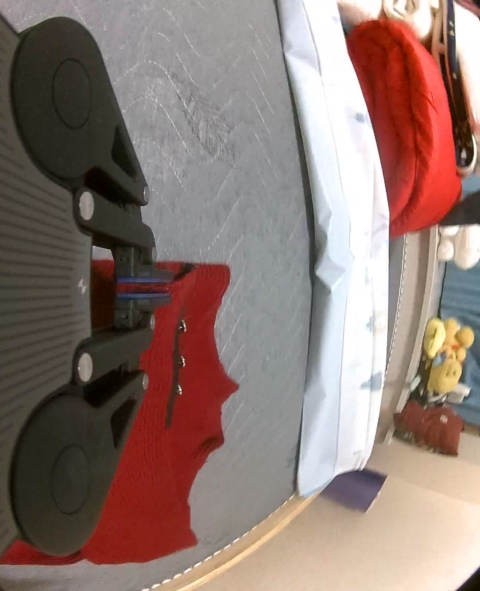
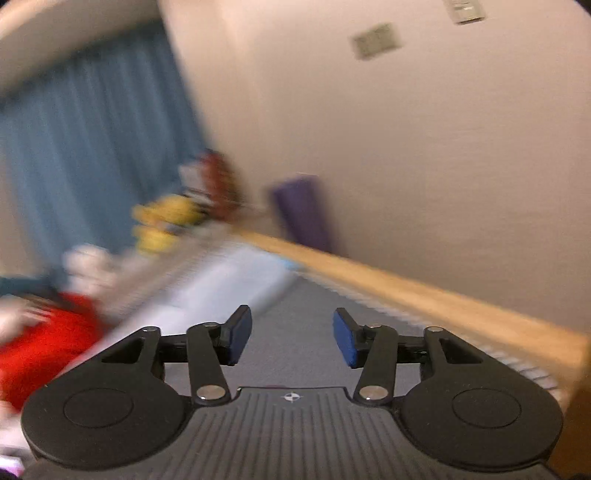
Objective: Fold small clothes
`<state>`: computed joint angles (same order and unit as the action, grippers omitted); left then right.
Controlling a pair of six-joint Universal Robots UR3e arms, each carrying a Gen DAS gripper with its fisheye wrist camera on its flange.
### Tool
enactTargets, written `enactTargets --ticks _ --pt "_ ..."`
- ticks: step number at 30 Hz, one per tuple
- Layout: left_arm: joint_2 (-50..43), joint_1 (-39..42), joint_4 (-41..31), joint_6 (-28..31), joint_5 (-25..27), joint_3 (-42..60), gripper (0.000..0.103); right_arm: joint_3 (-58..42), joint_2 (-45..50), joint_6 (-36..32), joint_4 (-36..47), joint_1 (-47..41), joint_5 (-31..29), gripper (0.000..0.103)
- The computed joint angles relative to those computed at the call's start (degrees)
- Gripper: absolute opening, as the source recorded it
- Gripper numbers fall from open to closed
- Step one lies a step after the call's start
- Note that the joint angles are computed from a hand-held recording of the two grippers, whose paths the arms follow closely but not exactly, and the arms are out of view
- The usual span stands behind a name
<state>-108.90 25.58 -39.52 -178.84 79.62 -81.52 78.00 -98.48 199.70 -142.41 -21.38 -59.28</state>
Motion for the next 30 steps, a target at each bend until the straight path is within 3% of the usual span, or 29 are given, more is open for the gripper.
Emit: enactTargets --ticks 1,3,6,8,9,11,16,19,21,27,29,30 --pt "-0.12 0.28 -1.71 0.39 -0.24 0.32 0.006 0.58 -0.83 0.8 -1.21 -0.67 3.53 0.063" --pt "-0.27 -0.27 -3.77 0.43 1.06 0.61 0.011 2.08 -0.17 -1.43 -4.3 2.11 3.03 0.07" --pt "0.78 -0.08 -4.02 0.58 0.43 0.05 0.018 6.73 6.11 -11.31 -9.33 12.84 -12.04 0.07" --pt "1.51 0.19 -4.34 0.38 -1.09 -0.2 0.019 6.49 13.03 -14.8 -7.5 16.27 -17.26 0.068" --pt "1.76 -0.04 -4.95 0.14 -1.6 0.02 0.024 6.07 16.35 -14.98 -5.23 16.79 -18.49 0.064" --pt "1.83 -0.06 -6.16 0.2 -2.17 0.42 0.036 7.0 20.96 -12.83 -4.71 16.26 -17.71 0.059" --pt "-1.0 -0.27 -9.29 -0.01 -2.28 2.85 0.053 5.43 30.59 -10.54 -4.67 18.32 -20.47 0.059" --pt "-3.93 -0.09 -12.48 0.51 -2.7 5.52 0.067 -1.75 37.54 -12.26 -4.39 19.99 -20.43 0.062" --pt "-5.38 0.13 -13.18 0.59 -1.93 6.26 0.068 -7.78 41.89 -13.44 -2.66 20.96 -21.3 0.071" --pt "-8.32 2.5 -15.59 0.31 -4.18 7.3 0.068 -13.4 46.31 -16.92 0.4 20.09 -18.86 0.075" --pt "-9.12 2.98 -15.6 0.03 -5.06 7.3 0.068 -14.86 46.68 -17.89 1.96 19.52 -17.53 0.071" --pt "-9.14 3.25 -15.43 0.06 -5.44 6.91 0.068 -14.89 46.78 -18.19 2.09 19.26 -16.66 0.064"
